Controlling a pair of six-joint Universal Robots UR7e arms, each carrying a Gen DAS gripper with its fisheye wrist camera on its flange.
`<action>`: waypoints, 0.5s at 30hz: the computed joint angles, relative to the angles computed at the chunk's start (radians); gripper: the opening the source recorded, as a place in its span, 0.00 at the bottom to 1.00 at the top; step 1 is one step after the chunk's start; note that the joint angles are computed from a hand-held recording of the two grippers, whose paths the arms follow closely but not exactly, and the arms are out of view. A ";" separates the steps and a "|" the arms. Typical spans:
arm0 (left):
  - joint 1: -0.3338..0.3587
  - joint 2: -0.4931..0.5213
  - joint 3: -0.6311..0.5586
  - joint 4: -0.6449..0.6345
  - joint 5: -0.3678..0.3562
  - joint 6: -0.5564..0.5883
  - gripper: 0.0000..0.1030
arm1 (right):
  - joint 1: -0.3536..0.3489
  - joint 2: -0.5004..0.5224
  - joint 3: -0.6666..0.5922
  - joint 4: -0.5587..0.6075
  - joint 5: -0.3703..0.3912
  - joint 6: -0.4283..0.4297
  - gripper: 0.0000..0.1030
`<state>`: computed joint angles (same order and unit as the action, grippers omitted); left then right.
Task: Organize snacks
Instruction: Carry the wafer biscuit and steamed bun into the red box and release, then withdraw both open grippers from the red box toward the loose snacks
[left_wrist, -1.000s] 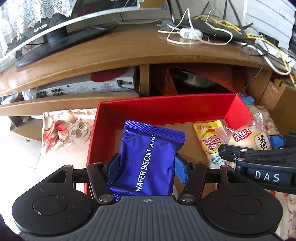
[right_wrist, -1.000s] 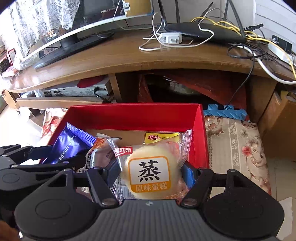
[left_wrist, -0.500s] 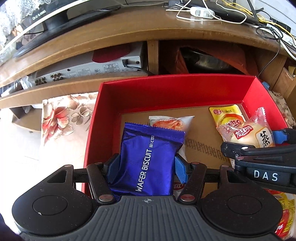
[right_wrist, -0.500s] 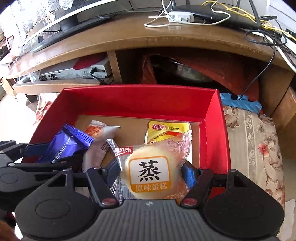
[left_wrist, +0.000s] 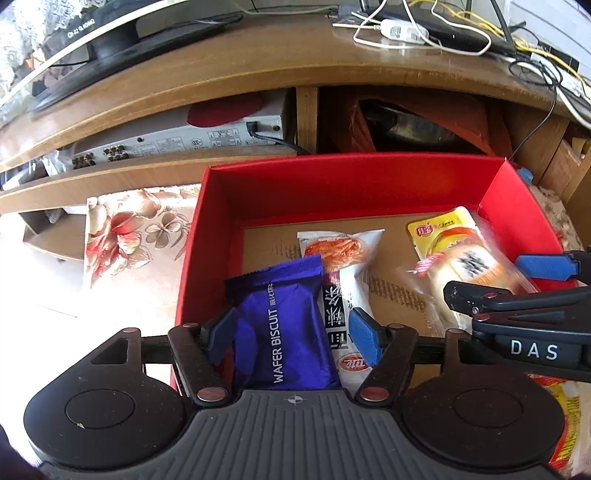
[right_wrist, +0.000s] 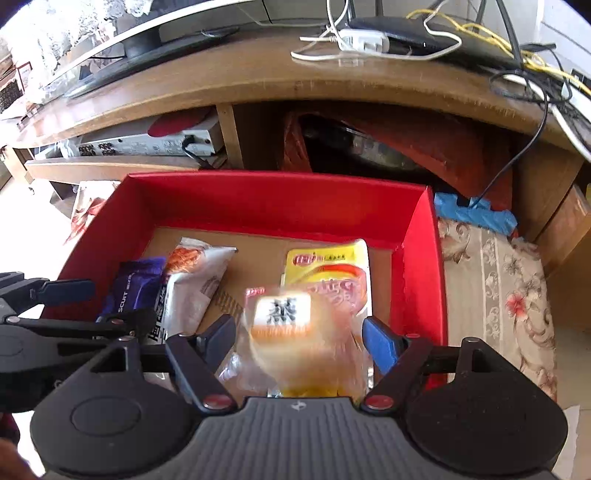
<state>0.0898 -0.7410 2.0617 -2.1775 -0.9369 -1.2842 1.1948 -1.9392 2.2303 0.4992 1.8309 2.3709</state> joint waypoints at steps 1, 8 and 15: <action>-0.002 -0.004 0.002 -0.002 0.002 -0.003 0.73 | 0.004 -0.005 0.000 0.001 0.000 0.004 0.75; -0.026 -0.027 0.012 -0.005 -0.002 -0.015 0.74 | 0.016 -0.041 -0.003 0.029 0.001 0.019 0.78; -0.066 -0.063 0.034 -0.018 -0.012 -0.026 0.75 | 0.012 -0.119 0.003 0.086 -0.015 0.028 0.79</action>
